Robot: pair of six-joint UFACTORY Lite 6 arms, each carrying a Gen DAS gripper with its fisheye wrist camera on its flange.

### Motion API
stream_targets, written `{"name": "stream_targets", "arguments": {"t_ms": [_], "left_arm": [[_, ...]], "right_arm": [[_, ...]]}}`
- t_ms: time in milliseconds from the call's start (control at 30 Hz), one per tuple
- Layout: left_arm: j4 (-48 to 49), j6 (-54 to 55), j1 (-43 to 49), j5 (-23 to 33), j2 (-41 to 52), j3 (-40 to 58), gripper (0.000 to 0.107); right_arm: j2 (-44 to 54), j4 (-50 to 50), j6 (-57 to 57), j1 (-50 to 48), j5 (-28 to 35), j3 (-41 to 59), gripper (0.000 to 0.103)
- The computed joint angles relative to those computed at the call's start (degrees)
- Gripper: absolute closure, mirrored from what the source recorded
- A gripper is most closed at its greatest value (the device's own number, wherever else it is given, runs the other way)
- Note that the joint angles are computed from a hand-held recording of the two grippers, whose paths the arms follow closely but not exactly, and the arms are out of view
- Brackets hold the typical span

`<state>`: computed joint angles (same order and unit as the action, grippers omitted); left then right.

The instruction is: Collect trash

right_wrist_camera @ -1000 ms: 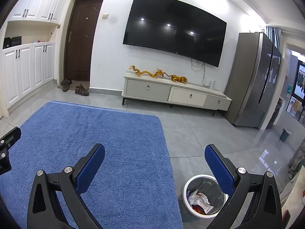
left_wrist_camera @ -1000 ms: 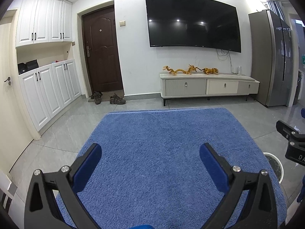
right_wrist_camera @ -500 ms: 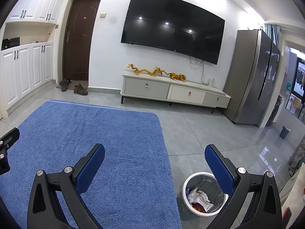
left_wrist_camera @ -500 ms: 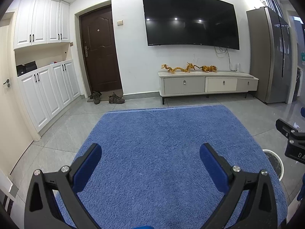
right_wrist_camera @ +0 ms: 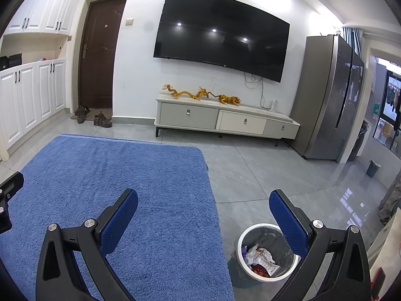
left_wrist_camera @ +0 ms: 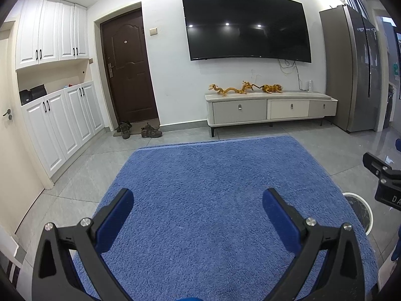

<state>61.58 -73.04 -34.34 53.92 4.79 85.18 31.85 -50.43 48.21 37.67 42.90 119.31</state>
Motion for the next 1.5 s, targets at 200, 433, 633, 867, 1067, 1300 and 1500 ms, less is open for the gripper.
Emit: {"name": "stream_targets", "arguments": {"t_ms": [200,433,633,867,1067,1300,1500], "left_arm": [[0.07,-0.11,-0.93,0.82,0.62,0.62,0.004],[0.2,-0.26,-1.8,1.34,0.98,0.92,0.004],[0.26,-0.42,-2.22,1.64,1.12,0.93,0.004],[0.68,-0.9,-2.75,1.78,1.16,0.67,0.004],[1.36,-1.48,-2.98,1.87,0.98,0.21,0.004],[2.0,-2.26,-3.17,1.72,0.51,-0.82,0.004],[1.41,-1.79,-2.54,1.14,0.02,-1.16,0.004]], "right_arm": [[-0.76,-0.5,1.02,-0.22,-0.5,-1.14,0.0],[-1.42,-0.47,1.39,-0.86,-1.25,-2.16,0.0],[-2.42,-0.98,2.29,-1.08,-1.84,-3.83,0.0],[-2.44,-0.72,2.04,-1.3,-1.97,-3.79,0.0],[-2.48,-0.83,2.21,-1.29,-2.03,-3.85,0.0],[-3.32,-1.61,3.39,-1.31,-2.43,-5.56,0.0],[-3.3,-1.58,3.32,-1.35,-2.51,-5.57,0.0]]}}
